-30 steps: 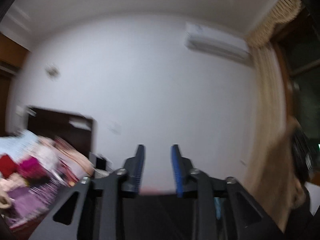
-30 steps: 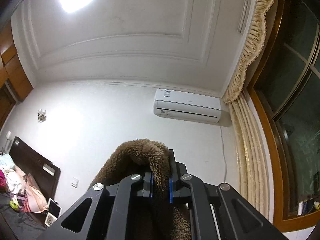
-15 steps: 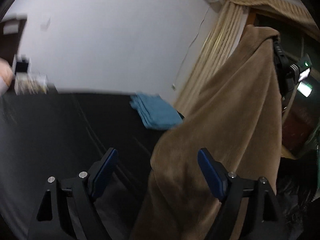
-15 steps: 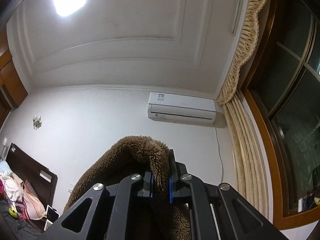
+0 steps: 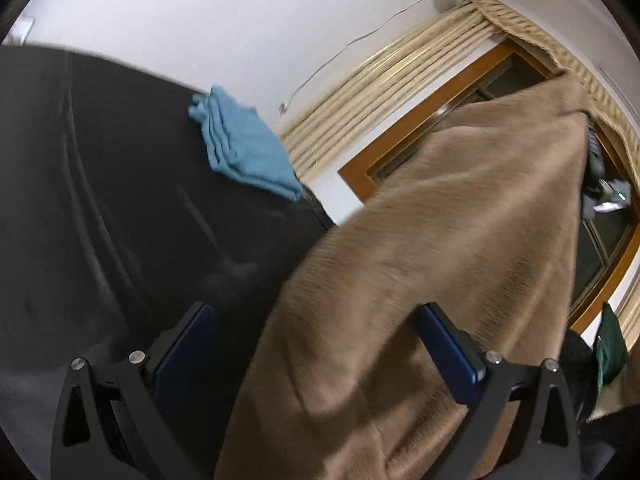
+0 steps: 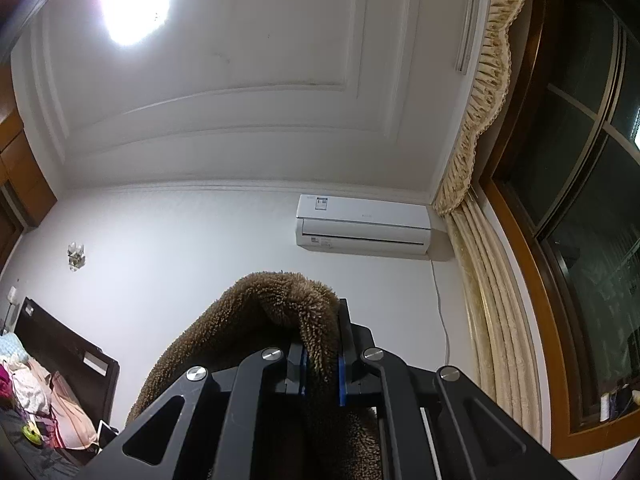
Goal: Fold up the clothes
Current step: 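Open the left gripper and regrasp the blanket lower down, then lower the held blanket toward the black sheet with both grippers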
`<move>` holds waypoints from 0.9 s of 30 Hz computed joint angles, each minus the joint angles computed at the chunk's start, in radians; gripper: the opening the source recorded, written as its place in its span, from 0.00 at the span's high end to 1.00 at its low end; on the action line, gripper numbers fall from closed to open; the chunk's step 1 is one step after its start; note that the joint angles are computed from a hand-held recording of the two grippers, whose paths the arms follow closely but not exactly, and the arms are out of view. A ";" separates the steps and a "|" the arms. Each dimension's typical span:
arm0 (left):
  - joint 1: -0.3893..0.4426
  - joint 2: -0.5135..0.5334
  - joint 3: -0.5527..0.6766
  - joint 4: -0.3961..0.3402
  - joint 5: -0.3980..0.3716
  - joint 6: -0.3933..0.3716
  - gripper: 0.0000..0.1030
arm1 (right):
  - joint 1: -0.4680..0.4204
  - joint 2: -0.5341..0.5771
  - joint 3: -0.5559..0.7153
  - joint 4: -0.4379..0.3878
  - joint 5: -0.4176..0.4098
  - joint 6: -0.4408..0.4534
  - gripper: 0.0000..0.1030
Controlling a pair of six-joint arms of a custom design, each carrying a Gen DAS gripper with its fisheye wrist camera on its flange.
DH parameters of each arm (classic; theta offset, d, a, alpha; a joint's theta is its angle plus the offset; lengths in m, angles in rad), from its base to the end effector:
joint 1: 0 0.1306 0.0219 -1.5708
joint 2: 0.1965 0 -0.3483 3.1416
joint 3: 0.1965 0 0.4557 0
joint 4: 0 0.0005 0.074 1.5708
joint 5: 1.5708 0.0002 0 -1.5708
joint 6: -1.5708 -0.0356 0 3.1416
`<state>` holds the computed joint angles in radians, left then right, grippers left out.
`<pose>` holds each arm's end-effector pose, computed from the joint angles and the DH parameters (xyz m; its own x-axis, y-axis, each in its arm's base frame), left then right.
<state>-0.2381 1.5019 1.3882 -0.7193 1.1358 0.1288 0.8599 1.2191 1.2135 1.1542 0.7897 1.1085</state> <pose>0.5546 -0.1684 0.3584 -0.8020 0.1390 -0.5809 0.5941 0.2858 -0.7519 0.3227 0.3352 0.5624 0.5730 -0.3002 -0.7625 0.3795 0.9219 -0.0778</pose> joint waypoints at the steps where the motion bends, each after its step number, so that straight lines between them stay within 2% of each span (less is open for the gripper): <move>1: -0.007 0.011 0.012 -0.007 -0.013 0.007 0.04 | -0.001 -0.004 -0.004 0.003 0.000 0.003 0.90; 3: -0.023 0.016 0.018 -0.024 -0.023 0.011 0.26 | -0.003 -0.011 -0.014 0.009 0.001 0.010 0.90; 5: -0.019 -0.026 -0.023 0.021 -0.048 0.044 0.67 | -0.005 -0.020 -0.024 0.015 0.004 0.017 0.90; 7: -0.014 -0.068 -0.063 0.065 -0.076 0.077 0.84 | -0.011 -0.028 -0.034 0.021 0.016 0.029 0.90; 12: 0.068 -0.262 -0.177 0.269 -0.283 0.263 0.87 | -0.033 -0.034 -0.053 0.085 0.045 0.084 0.90; 16: 0.146 -0.465 -0.256 0.385 -0.500 0.335 0.87 | -0.051 -0.057 -0.077 0.068 0.069 0.057 0.90; 18: 0.160 -0.570 -0.283 0.415 -0.624 0.329 0.87 | -0.056 -0.065 -0.085 0.046 0.074 0.031 0.90; 21: 0.154 -0.702 -0.300 0.448 -0.810 0.280 0.87 | -0.045 -0.054 -0.083 0.052 0.065 0.031 0.90; 23: 0.160 -0.786 -0.300 0.472 -0.902 0.246 0.87 | -0.033 -0.045 -0.077 0.068 0.049 0.045 0.90; 27: 0.154 -0.891 -0.278 0.521 -1.028 0.148 0.87 | -0.018 -0.057 -0.072 0.068 0.020 0.035 0.90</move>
